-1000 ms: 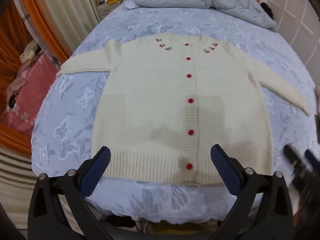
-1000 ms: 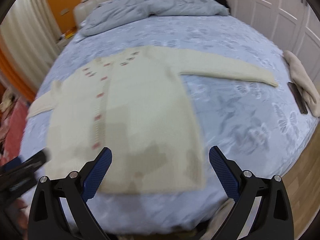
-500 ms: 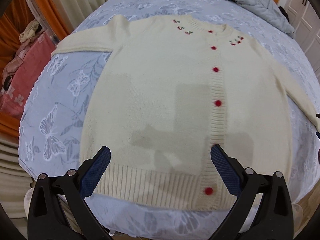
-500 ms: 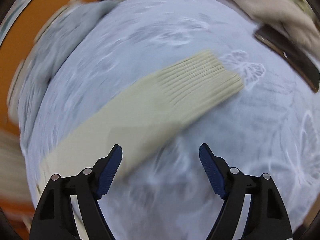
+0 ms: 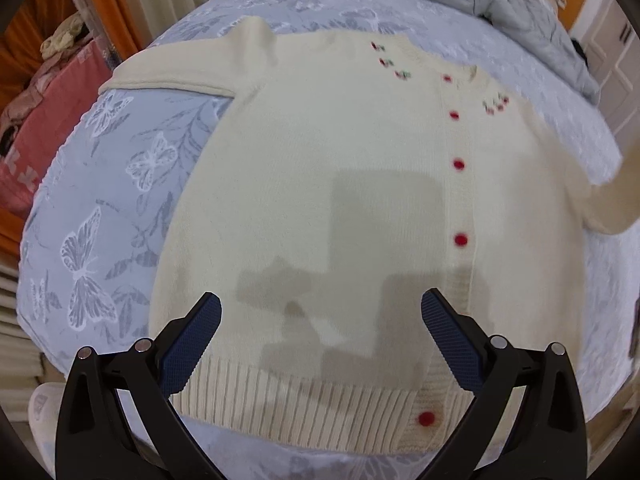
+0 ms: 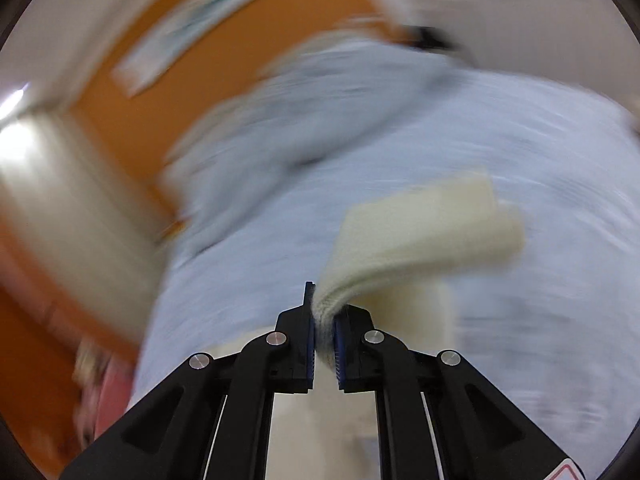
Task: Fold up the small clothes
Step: 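Grasp the cardigan sleeve cuff with the right gripper and fold it across the body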
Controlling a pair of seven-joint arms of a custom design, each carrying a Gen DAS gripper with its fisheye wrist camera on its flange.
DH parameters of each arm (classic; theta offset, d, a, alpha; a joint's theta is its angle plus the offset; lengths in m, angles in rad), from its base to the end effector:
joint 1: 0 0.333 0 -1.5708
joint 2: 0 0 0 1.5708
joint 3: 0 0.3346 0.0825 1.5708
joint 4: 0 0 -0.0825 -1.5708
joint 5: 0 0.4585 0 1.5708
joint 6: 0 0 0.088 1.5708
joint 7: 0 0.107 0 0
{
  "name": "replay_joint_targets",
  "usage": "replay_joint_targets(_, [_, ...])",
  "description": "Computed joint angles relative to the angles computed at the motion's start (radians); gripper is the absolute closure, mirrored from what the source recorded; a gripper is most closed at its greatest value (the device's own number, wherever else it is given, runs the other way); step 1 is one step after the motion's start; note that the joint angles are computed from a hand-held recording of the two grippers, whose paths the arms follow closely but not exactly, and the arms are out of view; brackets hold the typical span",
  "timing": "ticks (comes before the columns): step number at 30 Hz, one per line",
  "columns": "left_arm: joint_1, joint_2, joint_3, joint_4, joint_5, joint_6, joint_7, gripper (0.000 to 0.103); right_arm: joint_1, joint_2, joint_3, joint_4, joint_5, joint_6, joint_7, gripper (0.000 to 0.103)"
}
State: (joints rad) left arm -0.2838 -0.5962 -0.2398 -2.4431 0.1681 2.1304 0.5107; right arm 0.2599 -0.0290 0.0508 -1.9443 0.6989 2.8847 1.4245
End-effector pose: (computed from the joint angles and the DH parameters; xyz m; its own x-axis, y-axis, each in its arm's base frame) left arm 0.3998 -0.2308 0.5261 0.4552 -0.8874 0.0722 -0.8127 -0.4473 -0.3733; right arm 0.6450 0.1684 0.5919 0.1227 -0.8521 -0.5088 -0.6448 0.3213 -0.6936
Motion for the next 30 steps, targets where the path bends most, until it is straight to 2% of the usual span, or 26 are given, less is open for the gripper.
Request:
replay_joint_targets(3, [0.012,-0.031,0.018,-0.02,0.001,0.059,-0.009,0.005,0.079,0.111,0.075,0.145,0.085,-0.116,-0.2,0.087])
replay_joint_targets(4, [0.017,-0.04,0.028,-0.026,-0.002,0.087,-0.009,0.005,0.095,0.144,0.088,0.172,0.045,-0.141,-0.196,0.075])
replay_joint_targets(5, [0.024,-0.046,0.042,-0.031,-0.008,0.126,-0.005,0.005,0.124,0.199,0.098,0.208,-0.044,-0.182,-0.158,0.069])
replay_joint_targets(7, [0.04,-0.036,0.062,-0.027,-0.016,0.176,0.009,0.005,0.185,0.268,0.085,0.234,-0.242,-0.237,-0.037,0.067])
replay_joint_targets(9, [0.052,-0.009,0.09,-0.017,-0.038,0.235,0.037,0.005,0.201,0.276,0.075,0.212,-0.318,-0.231,0.03,0.067])
replay_joint_targets(11, [0.061,0.039,0.123,-0.003,-0.076,0.317,0.074,0.005,0.183,0.225,0.075,0.13,-0.309,-0.2,0.07,0.064])
replay_joint_targets(12, [0.062,0.069,0.135,0.009,-0.099,0.346,0.093,0.005,0.172,0.19,0.064,0.083,-0.311,-0.183,0.11,0.057])
replay_joint_targets(13, [0.063,0.116,0.15,0.032,-0.126,0.373,0.119,0.005,0.163,0.151,0.045,0.034,-0.341,-0.155,0.175,0.049])
replay_joint_targets(15, [0.073,0.216,0.162,0.09,-0.169,0.4,0.156,0.005,0.15,0.112,0.016,-0.027,-0.443,-0.117,0.319,0.042])
replay_joint_targets(17, [0.08,0.328,0.166,0.159,-0.222,0.428,0.201,0.005,0.118,0.095,-0.01,-0.05,-0.541,-0.146,0.458,0.041])
replay_joint_targets(20, [0.104,0.454,0.144,0.246,-0.26,0.439,0.251,0.006,0.067,0.113,-0.009,-0.046,-0.505,-0.175,0.494,0.041])
replay_joint_targets(21, [0.114,0.496,0.135,0.278,-0.268,0.43,0.253,0.01,0.051,0.125,-0.006,-0.04,-0.472,-0.187,0.485,0.041])
replay_joint_targets(22, [0.123,0.527,0.128,0.298,-0.288,0.432,0.258,0.02,0.038,0.14,-0.003,-0.03,-0.44,-0.199,0.472,0.041])
replay_joint_targets(23, [0.132,0.542,0.121,0.31,-0.3,0.425,0.259,0.038,0.03,0.162,-0.001,-0.014,-0.424,-0.215,0.474,0.041])
replay_joint_targets(25, [0.15,0.57,0.102,0.347,-0.215,0.39,0.19,0.062,0.013,0.198,0.012,0.003,-0.366,-0.224,0.435,0.045])
replay_joint_targets(26, [0.155,0.575,0.099,0.356,-0.219,0.401,0.221,0.09,0.011,0.209,0.022,0.005,-0.338,-0.212,0.412,0.07])
replay_joint_targets(27, [0.16,0.567,0.096,0.354,-0.231,0.413,0.243,0.093,0.019,0.214,0.02,0.013,-0.356,-0.213,0.421,0.079])
replay_joint_targets(28, [0.164,0.556,0.095,0.351,-0.227,0.434,0.252,0.093,0.028,0.204,0.02,0.008,-0.372,-0.17,0.417,0.083])
replay_joint_targets(30, [0.176,0.519,0.094,0.333,-0.173,0.495,0.248,0.093,0.021,0.166,0.046,-0.023,-0.297,-0.081,0.343,0.085])
